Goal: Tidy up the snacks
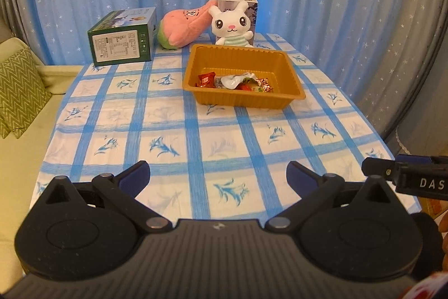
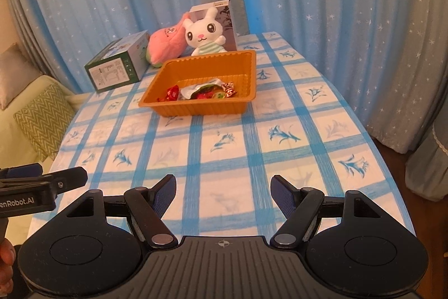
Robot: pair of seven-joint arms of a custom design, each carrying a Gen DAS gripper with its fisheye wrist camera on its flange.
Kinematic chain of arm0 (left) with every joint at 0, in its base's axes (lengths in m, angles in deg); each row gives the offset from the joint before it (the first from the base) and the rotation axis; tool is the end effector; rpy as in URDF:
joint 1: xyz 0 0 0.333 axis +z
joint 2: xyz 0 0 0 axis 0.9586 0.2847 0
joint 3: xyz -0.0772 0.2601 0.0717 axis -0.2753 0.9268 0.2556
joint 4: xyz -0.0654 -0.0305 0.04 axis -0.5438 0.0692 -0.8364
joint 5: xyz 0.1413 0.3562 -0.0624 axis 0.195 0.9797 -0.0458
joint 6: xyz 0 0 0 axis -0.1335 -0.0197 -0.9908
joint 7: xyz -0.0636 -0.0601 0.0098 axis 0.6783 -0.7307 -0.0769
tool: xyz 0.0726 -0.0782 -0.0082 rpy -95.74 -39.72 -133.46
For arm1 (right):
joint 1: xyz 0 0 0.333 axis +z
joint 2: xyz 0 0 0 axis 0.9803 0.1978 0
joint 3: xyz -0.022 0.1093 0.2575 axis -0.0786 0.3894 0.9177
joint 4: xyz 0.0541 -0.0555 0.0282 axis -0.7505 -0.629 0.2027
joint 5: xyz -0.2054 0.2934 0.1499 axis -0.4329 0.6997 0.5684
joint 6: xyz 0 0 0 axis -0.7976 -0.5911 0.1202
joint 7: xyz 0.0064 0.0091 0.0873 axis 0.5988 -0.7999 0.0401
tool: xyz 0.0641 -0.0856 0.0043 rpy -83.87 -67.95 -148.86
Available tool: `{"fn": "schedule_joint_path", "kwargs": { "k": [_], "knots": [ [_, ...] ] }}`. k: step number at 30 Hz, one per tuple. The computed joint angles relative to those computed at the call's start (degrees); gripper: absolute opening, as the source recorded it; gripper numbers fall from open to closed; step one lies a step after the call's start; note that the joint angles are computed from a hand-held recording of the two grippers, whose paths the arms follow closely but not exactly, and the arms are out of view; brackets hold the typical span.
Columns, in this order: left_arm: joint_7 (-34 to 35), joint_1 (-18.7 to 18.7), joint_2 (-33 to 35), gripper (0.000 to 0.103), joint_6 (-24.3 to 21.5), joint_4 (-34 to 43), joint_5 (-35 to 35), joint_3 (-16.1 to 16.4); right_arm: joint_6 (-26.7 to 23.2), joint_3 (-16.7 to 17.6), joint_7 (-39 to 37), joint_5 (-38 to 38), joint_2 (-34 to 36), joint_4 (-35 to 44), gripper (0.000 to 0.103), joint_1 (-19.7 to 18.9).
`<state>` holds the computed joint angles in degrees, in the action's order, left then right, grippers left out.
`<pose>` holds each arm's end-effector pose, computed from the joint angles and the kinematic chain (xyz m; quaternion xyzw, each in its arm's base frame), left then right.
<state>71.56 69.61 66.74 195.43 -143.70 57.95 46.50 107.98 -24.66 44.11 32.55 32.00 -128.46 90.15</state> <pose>0.5373 -0.1748 0.5879 -0.7315 0.5532 -0.2596 0.3025 0.6210 0.1867 0.5726 -0.7405 0.5383 -0.1059 0.3883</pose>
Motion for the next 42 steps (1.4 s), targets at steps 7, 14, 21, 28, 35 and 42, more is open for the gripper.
{"fn": "schedule_joint_path", "kwargs": {
  "k": [7,14,21,28,35,42],
  "knots": [
    [-1.4,0.3,-3.9,0.103,-0.7,-3.7,-0.1,-1.0,-0.4,-0.4,-1.6,2.4,-3.9,-4.0,0.074,0.5],
    [-1.0,1.0,-6.1,0.103,-0.5,-5.3,-1.2,-2.0,0.3,-1.2,-2.7,2.5,-6.1,-6.4,0.074,1.7],
    [-2.0,1.9,-7.0,0.103,-1.2,-5.8,-1.2,-2.9,0.5,-1.8,-2.9,2.4,-6.7,-7.0,0.074,2.4],
    [-1.8,1.9,-6.9,0.103,-1.5,-5.6,-1.6,-3.1,-0.2,-2.0,-2.7,2.4,-6.6,-6.9,0.074,2.4],
    [-1.9,1.7,-6.4,0.103,-1.4,-5.3,-1.5,-3.0,-0.4,-1.9,-2.8,2.6,-6.4,-6.7,0.074,2.4],
    [-2.3,1.5,-6.1,0.103,-1.3,-5.6,-1.5,-3.0,-0.5,-1.9,-2.5,2.4,-6.3,-6.5,0.074,2.3]
  ]
}}
